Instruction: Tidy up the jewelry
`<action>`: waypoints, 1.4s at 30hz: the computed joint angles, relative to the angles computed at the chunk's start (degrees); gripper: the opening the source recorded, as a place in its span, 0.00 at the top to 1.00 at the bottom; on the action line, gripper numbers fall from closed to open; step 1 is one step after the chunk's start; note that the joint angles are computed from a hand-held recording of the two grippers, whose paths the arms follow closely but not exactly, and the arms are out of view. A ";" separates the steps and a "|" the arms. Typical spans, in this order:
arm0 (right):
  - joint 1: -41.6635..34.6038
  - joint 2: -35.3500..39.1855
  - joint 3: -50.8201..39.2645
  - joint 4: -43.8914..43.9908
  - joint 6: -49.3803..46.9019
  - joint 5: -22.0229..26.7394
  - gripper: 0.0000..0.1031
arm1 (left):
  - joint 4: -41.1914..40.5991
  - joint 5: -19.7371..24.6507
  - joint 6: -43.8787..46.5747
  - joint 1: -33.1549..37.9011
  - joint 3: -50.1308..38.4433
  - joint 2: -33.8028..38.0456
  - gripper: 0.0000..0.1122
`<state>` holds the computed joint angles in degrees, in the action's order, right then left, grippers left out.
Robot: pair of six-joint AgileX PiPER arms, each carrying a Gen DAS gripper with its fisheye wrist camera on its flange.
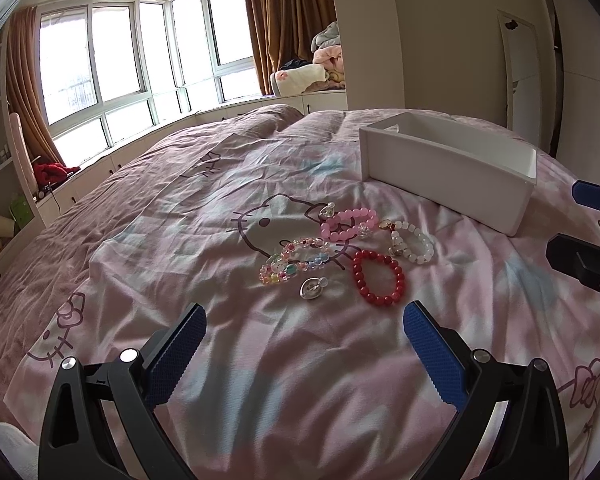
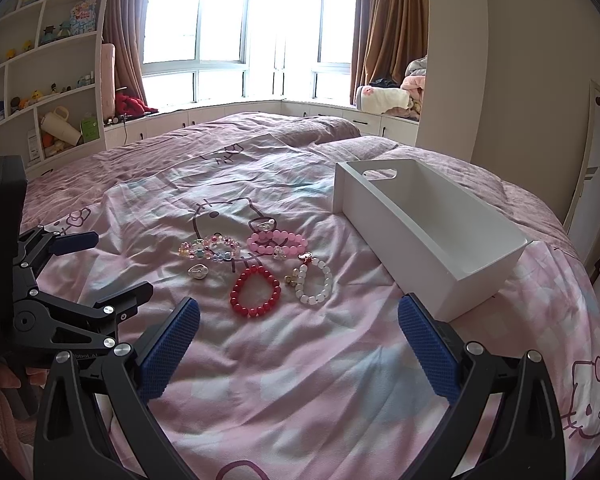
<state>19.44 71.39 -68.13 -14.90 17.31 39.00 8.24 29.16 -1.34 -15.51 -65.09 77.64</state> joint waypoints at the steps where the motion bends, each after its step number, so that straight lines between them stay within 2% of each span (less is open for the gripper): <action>1: -0.23 -0.09 -0.08 0.52 -0.43 -0.04 0.05 | -0.59 0.11 0.61 0.31 -0.20 0.06 0.11; 3: -0.54 -0.14 -0.24 1.13 -0.99 -0.12 0.05 | 1.51 -0.26 -1.93 -0.84 0.45 -0.12 0.11; 22: -0.39 -0.58 0.19 0.95 -0.44 -0.64 0.05 | 4.88 0.60 -5.52 -2.80 0.09 -0.15 0.11; 24: -0.39 -0.61 0.13 0.86 -0.33 -0.75 0.05 | 2.27 -0.51 -2.47 -1.12 0.84 -0.22 0.11; 31: -0.45 -0.55 -0.11 1.56 -0.53 -0.67 0.05 | 0.45 -0.03 -1.66 -0.88 0.46 -0.31 0.11; 36: -0.37 -0.53 -0.27 1.47 -0.46 -0.55 0.05 | 1.69 -0.69 -3.27 -1.35 1.33 -0.33 0.11; 42: -0.51 -0.36 -0.14 1.75 -0.73 -0.77 0.05 | 6.90 -0.08 -9.52 -4.53 1.86 -0.66 0.11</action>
<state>18.93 71.03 -68.27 -13.15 16.58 38.23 15.14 29.09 -10.86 -20.04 -63.23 76.97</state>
